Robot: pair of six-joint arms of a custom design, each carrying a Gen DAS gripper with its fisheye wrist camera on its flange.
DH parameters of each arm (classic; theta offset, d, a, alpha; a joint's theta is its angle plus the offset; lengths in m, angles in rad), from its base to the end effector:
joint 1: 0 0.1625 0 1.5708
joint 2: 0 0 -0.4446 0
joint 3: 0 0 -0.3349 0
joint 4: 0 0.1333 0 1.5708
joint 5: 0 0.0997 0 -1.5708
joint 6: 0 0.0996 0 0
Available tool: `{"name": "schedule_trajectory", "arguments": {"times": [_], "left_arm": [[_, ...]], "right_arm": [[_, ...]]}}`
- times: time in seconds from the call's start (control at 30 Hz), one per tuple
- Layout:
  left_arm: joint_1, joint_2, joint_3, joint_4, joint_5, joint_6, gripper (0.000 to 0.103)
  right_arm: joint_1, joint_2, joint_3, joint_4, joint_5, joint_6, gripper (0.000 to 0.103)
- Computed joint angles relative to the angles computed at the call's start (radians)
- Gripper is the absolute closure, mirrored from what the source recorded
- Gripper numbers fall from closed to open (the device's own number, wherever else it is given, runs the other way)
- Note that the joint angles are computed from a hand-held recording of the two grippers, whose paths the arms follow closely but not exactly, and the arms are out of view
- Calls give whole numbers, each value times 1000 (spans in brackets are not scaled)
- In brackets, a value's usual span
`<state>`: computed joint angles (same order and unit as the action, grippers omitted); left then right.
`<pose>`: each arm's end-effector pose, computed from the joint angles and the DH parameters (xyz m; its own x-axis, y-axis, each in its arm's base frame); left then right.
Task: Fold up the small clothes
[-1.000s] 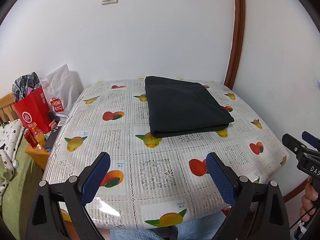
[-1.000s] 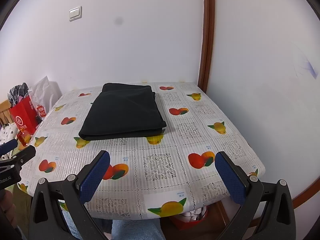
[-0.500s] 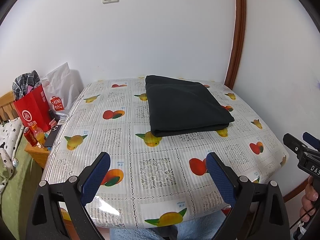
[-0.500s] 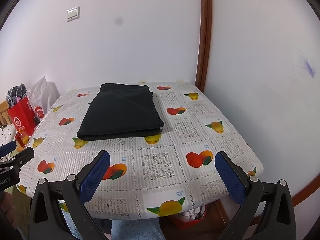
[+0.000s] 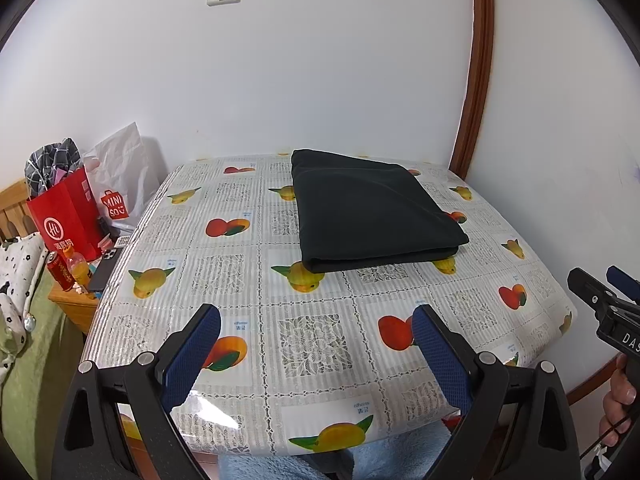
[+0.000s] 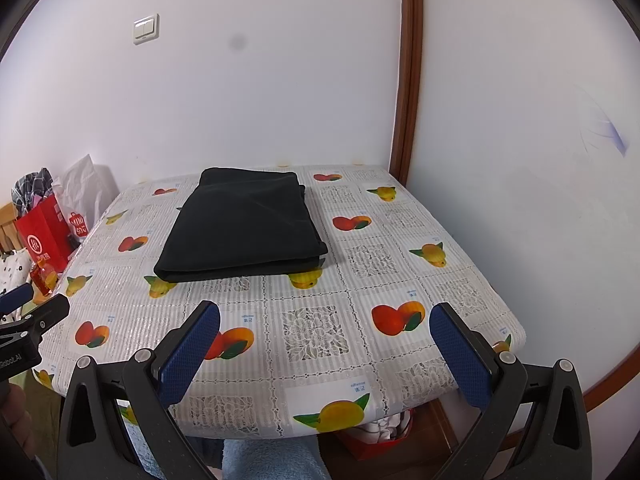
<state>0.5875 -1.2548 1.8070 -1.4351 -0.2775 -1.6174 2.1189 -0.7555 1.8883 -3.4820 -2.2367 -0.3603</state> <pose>-0.2750 -0.4584 0.3250 -0.6589 -0.4542 -0.5996 0.3260 0.5459 -0.7718 0.3696 -0.4676 0.1783 -0.7088 -0.2512 0.6592 -0.6635 0.5548 -0.5020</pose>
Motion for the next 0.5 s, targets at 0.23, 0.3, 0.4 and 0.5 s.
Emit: {"name": "schedule_trajectory", "arguments": {"times": [0.23, 0.3, 0.4, 0.5], "left_arm": [[0, 3, -6, 10, -2, -9, 6], [0, 1, -4, 9, -2, -7, 6], [0, 1, -4, 13, -1, -10, 6], [0, 5, -9, 21, -2, -18, 6]], "right_arm": [[1, -2, 3, -3, 0, 0, 0], [2, -2, 3, -3, -1, 0, 0], [2, -2, 3, -4, -2, -1, 0], [2, -2, 3, -3, -1, -1, 0]]}}
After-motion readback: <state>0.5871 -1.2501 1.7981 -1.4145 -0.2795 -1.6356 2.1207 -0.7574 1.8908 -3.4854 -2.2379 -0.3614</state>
